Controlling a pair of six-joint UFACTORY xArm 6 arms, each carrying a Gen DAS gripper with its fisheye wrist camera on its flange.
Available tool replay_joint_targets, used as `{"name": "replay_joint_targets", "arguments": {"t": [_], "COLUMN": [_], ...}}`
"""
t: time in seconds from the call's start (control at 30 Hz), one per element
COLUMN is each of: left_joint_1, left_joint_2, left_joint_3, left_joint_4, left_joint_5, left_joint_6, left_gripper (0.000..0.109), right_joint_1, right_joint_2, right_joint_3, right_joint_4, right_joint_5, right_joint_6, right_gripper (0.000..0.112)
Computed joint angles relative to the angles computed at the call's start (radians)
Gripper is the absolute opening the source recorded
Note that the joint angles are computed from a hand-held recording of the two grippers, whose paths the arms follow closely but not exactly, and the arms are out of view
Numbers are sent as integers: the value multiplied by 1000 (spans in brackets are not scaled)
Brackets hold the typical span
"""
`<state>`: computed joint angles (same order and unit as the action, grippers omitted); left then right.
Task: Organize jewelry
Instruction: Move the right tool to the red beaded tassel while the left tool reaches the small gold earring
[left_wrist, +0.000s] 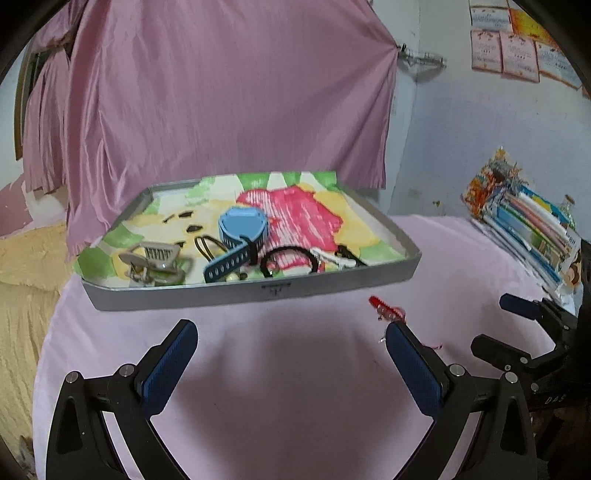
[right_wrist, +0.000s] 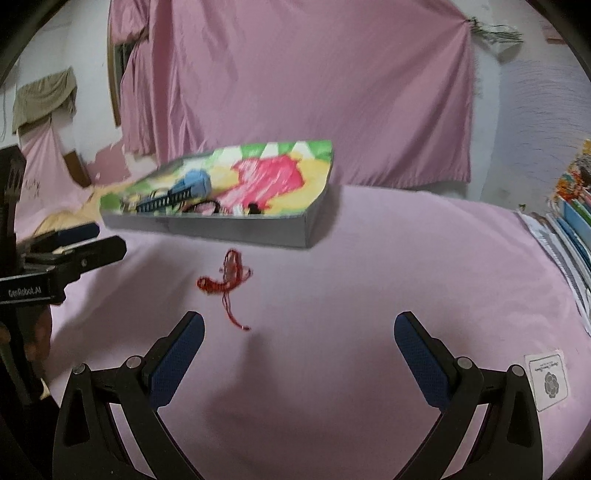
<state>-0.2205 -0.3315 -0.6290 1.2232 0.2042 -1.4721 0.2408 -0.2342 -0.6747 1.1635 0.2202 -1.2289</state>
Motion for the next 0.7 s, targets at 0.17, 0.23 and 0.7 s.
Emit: {"name": "replay_joint_targets", "arguments": {"t": [0.17, 0.23, 0.7], "left_joint_1": [-18, -26, -41], "left_joint_2": [28, 42, 88], "left_joint_3": [-4, -7, -5], "left_joint_4": [-122, -182, -362], "left_joint_5": [19, 23, -28], "left_joint_6": [116, 171, 322], "left_gripper": [102, 102, 102], "right_joint_1": [-11, -17, -36], "right_joint_2": [27, 39, 101], "right_joint_3": [-5, -14, -102], "right_joint_4": [-186, -240, -379], "right_joint_5": [34, 50, 203], "right_joint_6": [111, 150, 142], "right_gripper": [101, 101, 63]}}
